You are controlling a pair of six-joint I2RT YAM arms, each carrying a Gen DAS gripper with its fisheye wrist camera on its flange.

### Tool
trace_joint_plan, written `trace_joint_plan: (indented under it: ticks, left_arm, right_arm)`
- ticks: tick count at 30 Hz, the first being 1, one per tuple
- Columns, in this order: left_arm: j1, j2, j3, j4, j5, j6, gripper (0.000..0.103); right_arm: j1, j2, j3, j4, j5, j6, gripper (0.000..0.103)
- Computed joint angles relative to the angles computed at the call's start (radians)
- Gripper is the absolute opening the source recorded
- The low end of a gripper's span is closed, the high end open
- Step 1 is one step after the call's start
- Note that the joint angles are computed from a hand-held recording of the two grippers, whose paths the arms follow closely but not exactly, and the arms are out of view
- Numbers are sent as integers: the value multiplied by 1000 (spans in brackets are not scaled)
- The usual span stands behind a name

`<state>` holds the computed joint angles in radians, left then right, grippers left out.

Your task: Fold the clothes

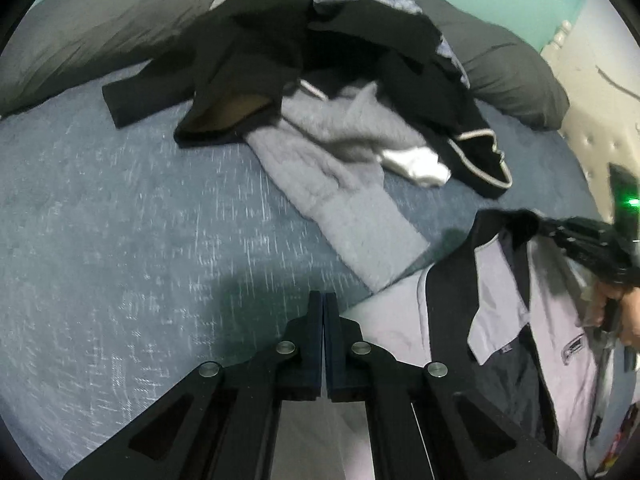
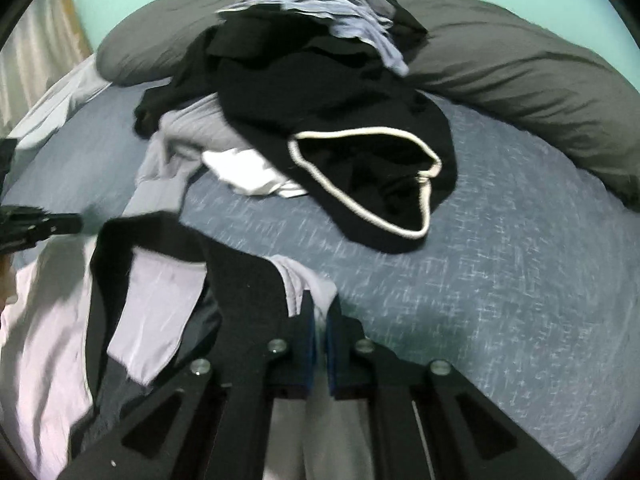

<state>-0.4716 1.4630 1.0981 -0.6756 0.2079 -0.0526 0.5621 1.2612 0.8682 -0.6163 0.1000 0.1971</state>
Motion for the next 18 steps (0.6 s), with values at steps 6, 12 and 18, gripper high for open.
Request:
trace_joint_plan:
  ticks: [6, 12, 18]
  left_arm:
    - [57, -48, -29, -49, -16, 60, 0]
    - [135, -97, -62, -89, -3, 104, 0]
    - [143, -131, -67, -125, -4, 121, 0]
  right_arm:
    - [47, 40, 56, -47, 94, 84, 18]
    - [119, -70, 61, -24, 0, 229, 32]
    - [292, 93, 114, 50, -136, 314, 49]
